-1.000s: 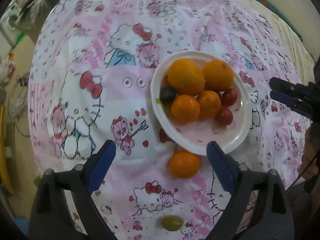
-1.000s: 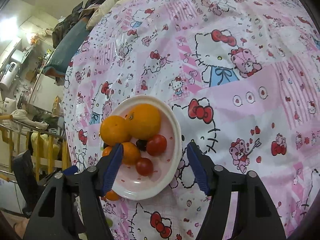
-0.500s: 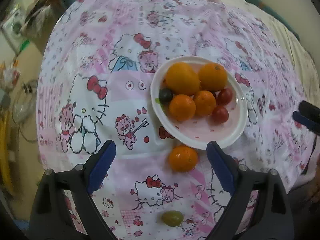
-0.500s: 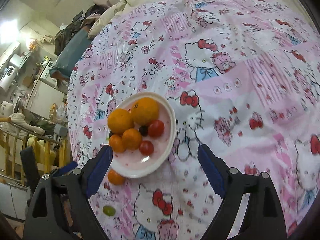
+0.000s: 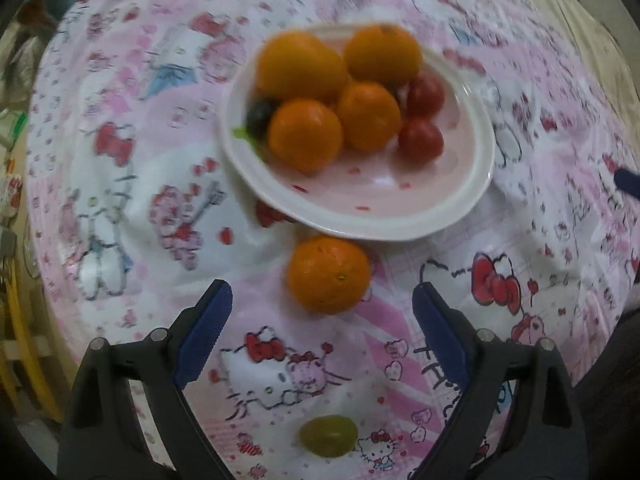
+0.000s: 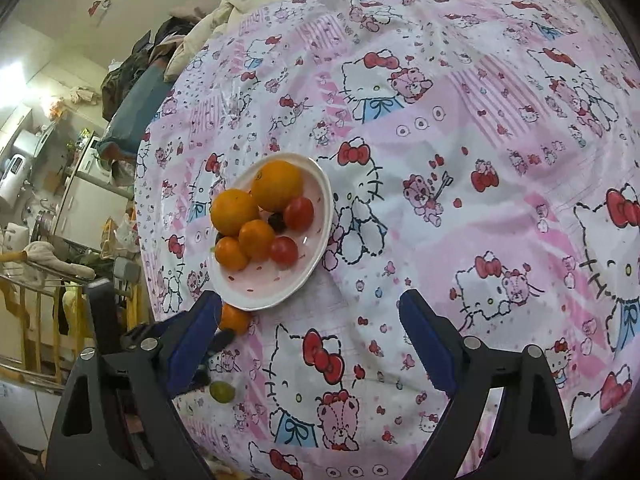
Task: Organize fruits
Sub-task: 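Lower the left gripper onto the last mandarin and close it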
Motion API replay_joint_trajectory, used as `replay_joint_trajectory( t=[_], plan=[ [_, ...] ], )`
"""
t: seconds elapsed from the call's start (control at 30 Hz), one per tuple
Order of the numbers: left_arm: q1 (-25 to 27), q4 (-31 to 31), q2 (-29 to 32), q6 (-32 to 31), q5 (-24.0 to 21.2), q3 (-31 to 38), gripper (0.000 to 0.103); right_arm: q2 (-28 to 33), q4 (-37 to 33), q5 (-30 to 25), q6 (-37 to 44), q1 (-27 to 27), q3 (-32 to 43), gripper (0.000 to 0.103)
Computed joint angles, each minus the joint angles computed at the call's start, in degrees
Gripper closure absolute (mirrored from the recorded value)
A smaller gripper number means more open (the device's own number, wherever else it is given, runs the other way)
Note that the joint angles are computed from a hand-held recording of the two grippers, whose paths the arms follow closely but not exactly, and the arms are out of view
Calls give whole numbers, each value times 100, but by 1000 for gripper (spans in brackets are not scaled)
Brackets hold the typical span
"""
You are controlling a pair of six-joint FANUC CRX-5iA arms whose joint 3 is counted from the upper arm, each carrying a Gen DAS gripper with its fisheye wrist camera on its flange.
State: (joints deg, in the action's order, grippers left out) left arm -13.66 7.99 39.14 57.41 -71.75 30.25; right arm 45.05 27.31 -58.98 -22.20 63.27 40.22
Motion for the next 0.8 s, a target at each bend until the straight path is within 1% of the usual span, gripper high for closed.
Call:
replay_joint_trajectory(
  t=[0.07,0.1,0.17,0.23,0.27,0.3,0.33,0.43,0.5,0.67,0.8],
  plan=[
    [-52,-88,25,-12,51,19,16,18,-38,-29,97,-9,58,11],
    [-77,-132,40,-12,81,34,17,-31,9,52,44,-12,-36,11],
    [-120,-208,94,20,82,95,22,-98,70,124,-34,-9,-156,11],
    [-162,-270,172,55,16,199,35,-146,102,149,-106,-4,-249,11],
    [-177,-298,194,74,6,228,38,-175,114,180,-149,-1,-307,11],
    [-189,-319,204,97,18,241,44,-199,109,201,-185,-1,-352,11],
    [-194,-312,195,124,78,226,52,-215,117,219,-211,-1,-385,11],
    [-172,-203,244,125,41,301,63,-244,142,222,-248,4,-435,11],
    [-177,-169,281,179,-30,376,64,-271,172,232,-285,8,-479,11],
    [-138,-88,256,208,-25,352,65,-344,259,283,-446,14,-609,11],
    [-3,-36,77,210,31,228,65,-329,264,275,-377,12,-572,11]
  ],
)
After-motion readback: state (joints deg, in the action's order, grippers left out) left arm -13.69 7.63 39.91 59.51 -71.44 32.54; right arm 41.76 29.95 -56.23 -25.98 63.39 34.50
